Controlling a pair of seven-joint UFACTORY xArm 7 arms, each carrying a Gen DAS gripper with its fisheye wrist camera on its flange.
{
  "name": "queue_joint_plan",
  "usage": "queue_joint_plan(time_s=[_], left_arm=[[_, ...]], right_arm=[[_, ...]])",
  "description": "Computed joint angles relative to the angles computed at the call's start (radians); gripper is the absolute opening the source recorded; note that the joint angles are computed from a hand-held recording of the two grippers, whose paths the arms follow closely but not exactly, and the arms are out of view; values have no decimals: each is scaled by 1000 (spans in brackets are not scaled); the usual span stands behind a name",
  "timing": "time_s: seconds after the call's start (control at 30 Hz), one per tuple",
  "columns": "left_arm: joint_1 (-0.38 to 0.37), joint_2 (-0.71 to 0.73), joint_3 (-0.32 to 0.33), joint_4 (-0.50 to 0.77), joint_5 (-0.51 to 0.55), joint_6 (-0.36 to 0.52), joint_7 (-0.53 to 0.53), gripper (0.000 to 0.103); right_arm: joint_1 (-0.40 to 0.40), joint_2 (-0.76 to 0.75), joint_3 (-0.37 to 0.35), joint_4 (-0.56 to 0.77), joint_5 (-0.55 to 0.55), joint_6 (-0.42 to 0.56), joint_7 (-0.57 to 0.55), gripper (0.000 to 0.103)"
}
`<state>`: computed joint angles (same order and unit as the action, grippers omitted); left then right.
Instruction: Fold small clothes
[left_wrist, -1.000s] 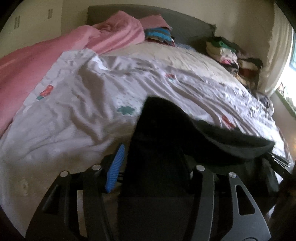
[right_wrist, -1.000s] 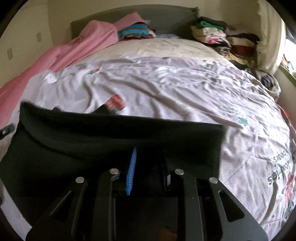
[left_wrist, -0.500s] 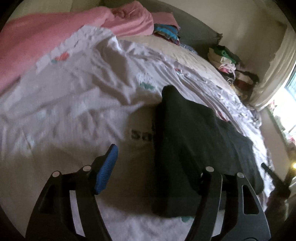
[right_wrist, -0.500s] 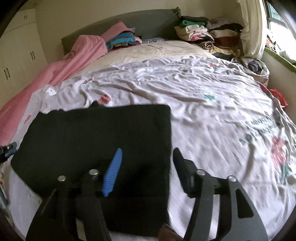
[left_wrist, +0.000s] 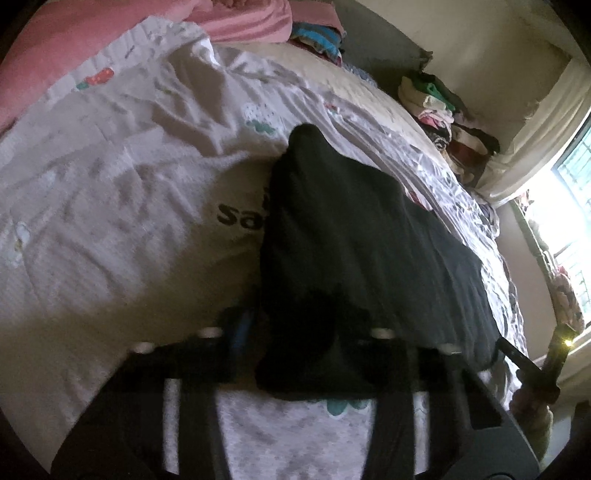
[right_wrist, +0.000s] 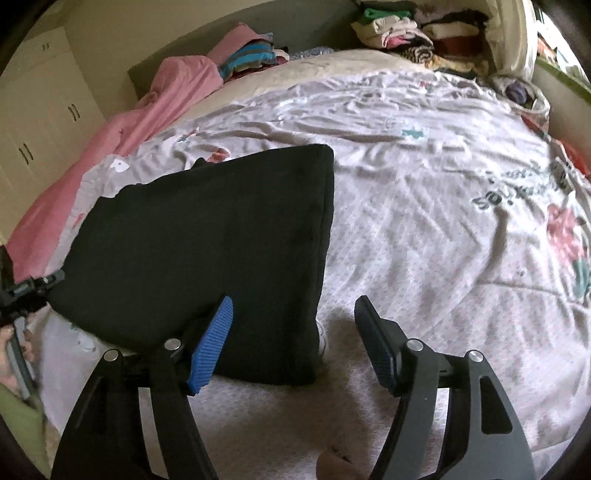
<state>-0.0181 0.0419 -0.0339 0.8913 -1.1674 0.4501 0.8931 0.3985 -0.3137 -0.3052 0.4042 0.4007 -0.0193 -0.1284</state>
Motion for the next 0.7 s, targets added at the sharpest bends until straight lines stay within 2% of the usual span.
queue_joint_plan(time_s=[0.03,0.13,0.2,0.23,0.27,0.33,0.47,0.63,0.7], left_arm=[[0,1,0,-2,3,4,-3,22],[9,0,5,-4,-7,39,1,14],[12,-10,7,-11,-14,50,7,11],[11,-19,8,-18,-17,51,13,10],[9,-25,9,-22,-18,49,16,9],[5,-43,12,-36,-23,49,27,9],[-3,-90,27,-73,-21,59,41,8],[-24,-111,38,-107,11,18,39,9],[-31,-102,36,-111,34,-6,24,10]], right_arm=[[49,-4,-50,2,22,3,-18,67],[139,-15,-140,5,69,3,-63,63],[196,-18,-195,10,100,4,-95,46],[252,-27,-250,14,125,10,-126,29],[291,-39,-287,14,148,8,-152,19],[263,-43,-251,8,150,-3,-153,10],[178,-99,-169,-25,108,-15,-130,9],[96,-120,-99,-60,45,-3,-82,9],[94,-101,-98,-63,38,-11,-63,9]])
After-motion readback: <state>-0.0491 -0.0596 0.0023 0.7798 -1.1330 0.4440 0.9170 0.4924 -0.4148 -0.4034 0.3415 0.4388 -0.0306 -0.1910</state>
